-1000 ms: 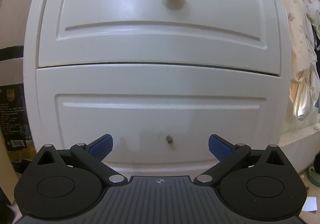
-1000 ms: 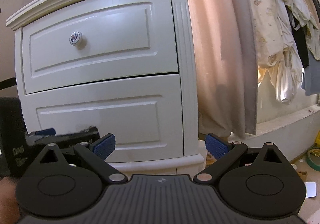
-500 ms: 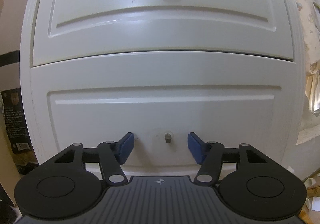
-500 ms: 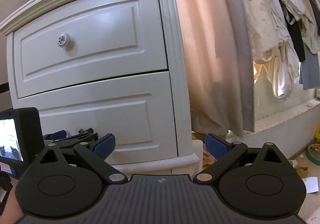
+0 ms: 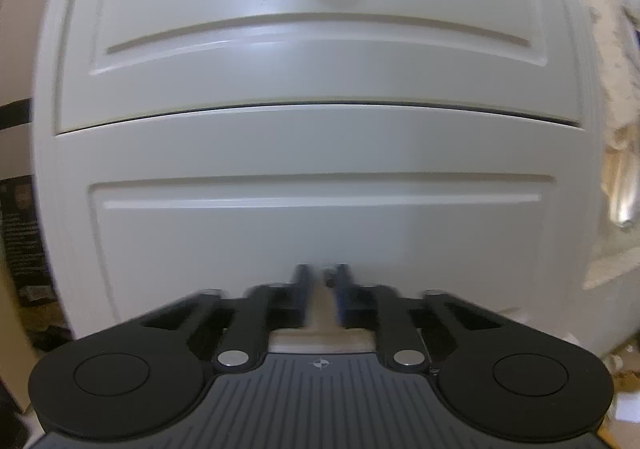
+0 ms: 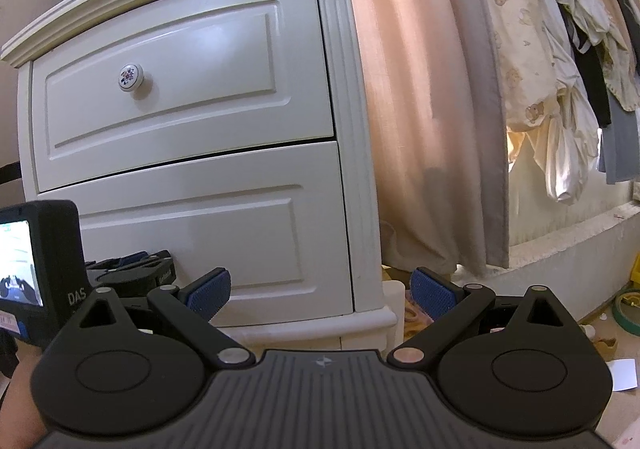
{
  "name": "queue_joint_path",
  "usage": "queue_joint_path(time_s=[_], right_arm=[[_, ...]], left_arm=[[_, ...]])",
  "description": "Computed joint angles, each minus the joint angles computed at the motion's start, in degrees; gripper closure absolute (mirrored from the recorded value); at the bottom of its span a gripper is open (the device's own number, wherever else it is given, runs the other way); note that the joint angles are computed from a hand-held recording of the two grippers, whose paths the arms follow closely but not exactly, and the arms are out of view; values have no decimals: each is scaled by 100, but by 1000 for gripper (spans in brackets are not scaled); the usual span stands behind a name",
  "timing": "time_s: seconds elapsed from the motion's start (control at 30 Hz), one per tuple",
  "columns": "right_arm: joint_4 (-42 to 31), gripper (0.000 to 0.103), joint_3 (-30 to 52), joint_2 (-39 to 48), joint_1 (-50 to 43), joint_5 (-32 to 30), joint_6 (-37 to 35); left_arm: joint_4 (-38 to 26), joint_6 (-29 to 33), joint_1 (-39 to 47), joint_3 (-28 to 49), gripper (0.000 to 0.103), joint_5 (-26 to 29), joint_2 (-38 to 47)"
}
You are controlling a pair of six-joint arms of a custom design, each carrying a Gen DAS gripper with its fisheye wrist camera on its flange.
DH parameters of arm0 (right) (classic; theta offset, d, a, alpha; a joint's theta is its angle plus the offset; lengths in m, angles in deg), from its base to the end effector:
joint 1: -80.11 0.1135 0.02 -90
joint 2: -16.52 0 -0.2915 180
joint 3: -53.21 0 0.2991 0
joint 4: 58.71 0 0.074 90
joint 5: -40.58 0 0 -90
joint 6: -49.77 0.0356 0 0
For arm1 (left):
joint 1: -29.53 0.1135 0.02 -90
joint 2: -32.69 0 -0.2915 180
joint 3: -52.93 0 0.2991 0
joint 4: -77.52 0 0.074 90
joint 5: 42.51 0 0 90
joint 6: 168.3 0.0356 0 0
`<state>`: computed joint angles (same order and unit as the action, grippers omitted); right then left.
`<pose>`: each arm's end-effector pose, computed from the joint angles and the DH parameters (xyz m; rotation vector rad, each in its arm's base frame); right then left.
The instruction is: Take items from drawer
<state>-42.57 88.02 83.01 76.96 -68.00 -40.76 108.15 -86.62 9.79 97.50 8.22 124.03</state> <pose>0.2623 -0.0031 0.1949 -0.1846 1.8256 0.2533 0.3175 -0.0900 0.1588 -0.2904 1.7730 0.2844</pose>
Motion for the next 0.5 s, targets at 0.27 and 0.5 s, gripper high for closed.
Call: queue_joint_path(time_s=[0.27, 0.5], right_arm=[[-2, 0, -32, -43, -61, -57, -3], [11, 0, -33, -20, -99, -128, 26]], left_arm=[[-245, -170, -71, 41, 99, -62, -95], [-253, -168, 51, 8, 100, 150, -163]])
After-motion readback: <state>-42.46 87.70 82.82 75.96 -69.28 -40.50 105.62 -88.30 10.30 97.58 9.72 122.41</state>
